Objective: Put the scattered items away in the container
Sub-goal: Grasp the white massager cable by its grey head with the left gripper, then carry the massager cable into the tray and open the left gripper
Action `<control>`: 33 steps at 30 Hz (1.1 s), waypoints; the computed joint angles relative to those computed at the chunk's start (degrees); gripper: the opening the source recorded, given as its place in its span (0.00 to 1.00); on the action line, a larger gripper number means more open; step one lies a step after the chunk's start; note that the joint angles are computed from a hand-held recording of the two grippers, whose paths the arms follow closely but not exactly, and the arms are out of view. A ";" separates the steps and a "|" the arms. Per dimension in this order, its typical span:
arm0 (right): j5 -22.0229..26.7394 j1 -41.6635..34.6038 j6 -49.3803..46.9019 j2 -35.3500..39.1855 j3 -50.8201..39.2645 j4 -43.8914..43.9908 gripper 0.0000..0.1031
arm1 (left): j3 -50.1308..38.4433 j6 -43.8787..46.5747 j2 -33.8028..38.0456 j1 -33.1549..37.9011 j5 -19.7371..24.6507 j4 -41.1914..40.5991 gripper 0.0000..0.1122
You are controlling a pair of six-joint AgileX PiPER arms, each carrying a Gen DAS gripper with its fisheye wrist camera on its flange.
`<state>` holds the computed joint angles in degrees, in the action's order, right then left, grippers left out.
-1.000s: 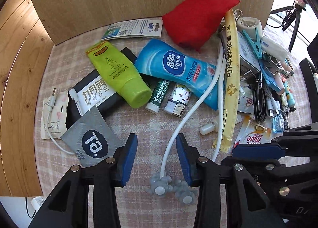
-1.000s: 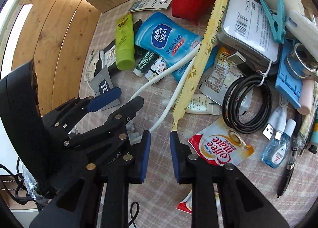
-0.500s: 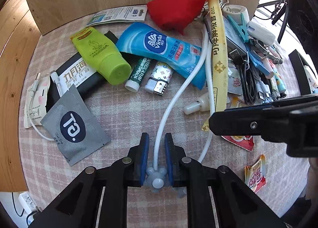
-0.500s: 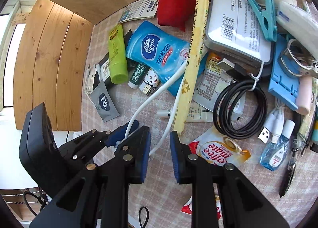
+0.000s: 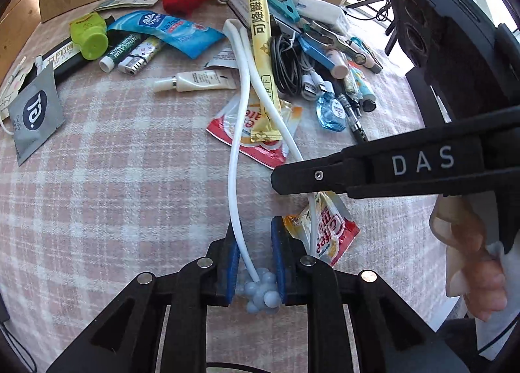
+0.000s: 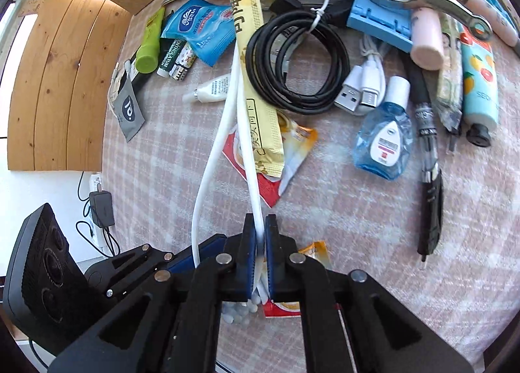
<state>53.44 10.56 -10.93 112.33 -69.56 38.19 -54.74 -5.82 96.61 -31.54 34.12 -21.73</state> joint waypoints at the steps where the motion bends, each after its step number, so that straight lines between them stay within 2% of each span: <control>1: -0.28 -0.77 -0.80 -1.28 1.61 0.46 0.05 | -0.18 -1.54 -0.06 -1.42 -0.27 0.63 0.17; 3: -0.52 -2.02 -1.73 -4.16 4.44 -0.06 0.05 | -0.97 -6.20 -0.17 -4.55 -0.54 3.73 0.17; 9: -1.81 -5.84 -3.98 -13.37 12.14 -2.52 0.05 | -0.34 -12.56 -4.73 -9.91 -1.04 5.92 0.15; 14: -0.50 -10.65 -6.00 -19.28 15.75 -2.53 0.05 | -3.38 -19.78 -7.51 -14.86 2.31 12.53 0.15; 18: 1.56 -15.39 -7.98 -23.99 17.60 -2.31 0.05 | -7.07 -21.11 -7.93 -16.85 4.57 14.07 0.15; 25: 5.72 -27.08 -11.42 -30.33 18.95 -2.48 0.04 | -23.65 -23.95 2.66 -22.72 9.22 19.15 0.14; 30: 10.13 -39.99 -16.60 -32.43 18.21 -3.42 0.04 | -38.61 -22.68 11.82 -26.36 14.34 19.47 0.14; 33: 13.04 -49.18 -20.80 -32.16 16.98 -3.79 0.05 | -50.74 -21.48 18.91 -28.52 19.31 19.63 0.13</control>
<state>66.48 -38.62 -31.73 80.17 -52.58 34.40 -105.48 -27.30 115.52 -60.07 53.43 -2.09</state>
